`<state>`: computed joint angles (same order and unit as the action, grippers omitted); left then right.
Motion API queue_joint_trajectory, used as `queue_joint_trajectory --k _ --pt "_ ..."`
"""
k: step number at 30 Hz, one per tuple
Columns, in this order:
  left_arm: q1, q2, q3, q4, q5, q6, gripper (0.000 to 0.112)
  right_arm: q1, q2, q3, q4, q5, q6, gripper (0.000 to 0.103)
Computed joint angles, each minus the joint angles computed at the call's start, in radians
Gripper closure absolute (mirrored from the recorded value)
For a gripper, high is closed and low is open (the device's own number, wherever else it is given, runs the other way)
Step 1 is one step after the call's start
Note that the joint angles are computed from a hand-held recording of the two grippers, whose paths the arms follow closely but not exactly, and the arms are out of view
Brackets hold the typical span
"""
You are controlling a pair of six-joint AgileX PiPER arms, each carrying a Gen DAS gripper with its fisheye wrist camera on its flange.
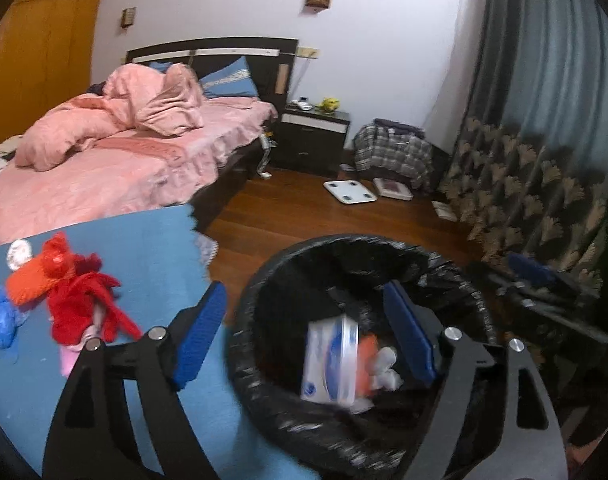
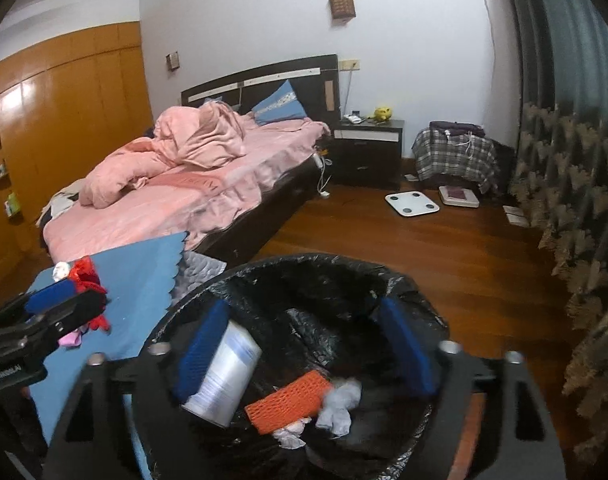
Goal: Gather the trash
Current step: 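Carry the box and sock over the bin and open both tools to drop them, then return to the table and grasp the blue plastic bag with the left tool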
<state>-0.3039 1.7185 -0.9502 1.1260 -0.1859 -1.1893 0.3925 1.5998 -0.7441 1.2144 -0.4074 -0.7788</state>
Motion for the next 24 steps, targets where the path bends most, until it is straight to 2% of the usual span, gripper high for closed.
queue_joint_trajectory --k 1,3,9,12,15,18,20,24 --pt "0.019 -0.01 0.017 -0.04 0.009 0.042 0.032 0.01 0.005 -0.007 0.01 -0.001 -0.005 0.006" --pt "0.062 -0.023 0.04 -0.09 0.011 0.106 0.027 0.023 0.02 -0.022 0.001 0.01 0.005 0.006" --pt "0.254 -0.079 0.146 -0.323 0.013 0.4 0.025 0.121 0.102 -0.136 0.06 0.059 -0.059 0.006" --pt "0.361 -0.089 0.179 -0.344 0.003 0.455 0.024 0.194 0.166 -0.218 0.09 0.075 -0.093 0.006" --pt "0.479 -0.08 0.201 -0.423 -0.004 0.579 0.024 0.259 0.253 -0.327 0.149 0.09 -0.161 0.006" --pt "0.564 -0.071 0.204 -0.355 -0.014 0.53 0.024 0.306 0.342 -0.444 0.23 0.107 -0.252 0.006" --pt "0.625 -0.053 0.199 -0.317 -0.028 0.506 0.024 0.334 0.41 -0.536 0.338 0.11 -0.377 0.006" --pt "0.703 -0.014 0.173 -0.307 -0.049 0.512 0.024 0.363 0.509 -0.683 0.489 0.107 -0.538 0.006"
